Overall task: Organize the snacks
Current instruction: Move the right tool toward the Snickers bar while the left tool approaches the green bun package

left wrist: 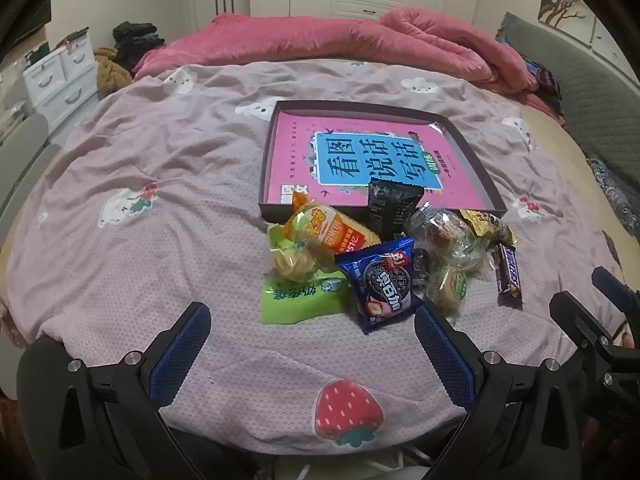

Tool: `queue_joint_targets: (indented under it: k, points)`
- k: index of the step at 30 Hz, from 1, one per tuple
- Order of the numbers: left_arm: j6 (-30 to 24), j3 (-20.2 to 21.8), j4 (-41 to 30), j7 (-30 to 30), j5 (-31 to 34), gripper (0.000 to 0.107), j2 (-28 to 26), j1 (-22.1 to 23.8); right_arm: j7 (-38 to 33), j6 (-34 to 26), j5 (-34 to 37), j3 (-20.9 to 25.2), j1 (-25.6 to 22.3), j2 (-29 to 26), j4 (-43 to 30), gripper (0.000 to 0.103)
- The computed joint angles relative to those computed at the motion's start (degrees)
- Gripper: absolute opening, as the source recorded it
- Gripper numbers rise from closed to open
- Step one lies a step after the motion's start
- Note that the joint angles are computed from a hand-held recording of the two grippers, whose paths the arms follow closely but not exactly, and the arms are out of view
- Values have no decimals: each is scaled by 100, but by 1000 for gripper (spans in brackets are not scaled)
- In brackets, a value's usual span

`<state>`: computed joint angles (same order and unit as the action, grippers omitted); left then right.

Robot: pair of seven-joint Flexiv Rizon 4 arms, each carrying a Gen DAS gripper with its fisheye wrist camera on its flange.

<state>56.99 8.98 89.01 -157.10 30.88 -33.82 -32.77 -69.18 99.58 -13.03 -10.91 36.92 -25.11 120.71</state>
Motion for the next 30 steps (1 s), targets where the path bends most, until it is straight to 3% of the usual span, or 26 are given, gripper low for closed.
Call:
queue_joint_targets:
  k: [20,30]
  points:
    - [32,-6,34,-23,7,102,3,-4,-14,-23,26,-16,25,-31,-11,103]
    - [204,-69,113,105,-232,102,-36,134,130,-186,-71,205,-222,-89,-104,103]
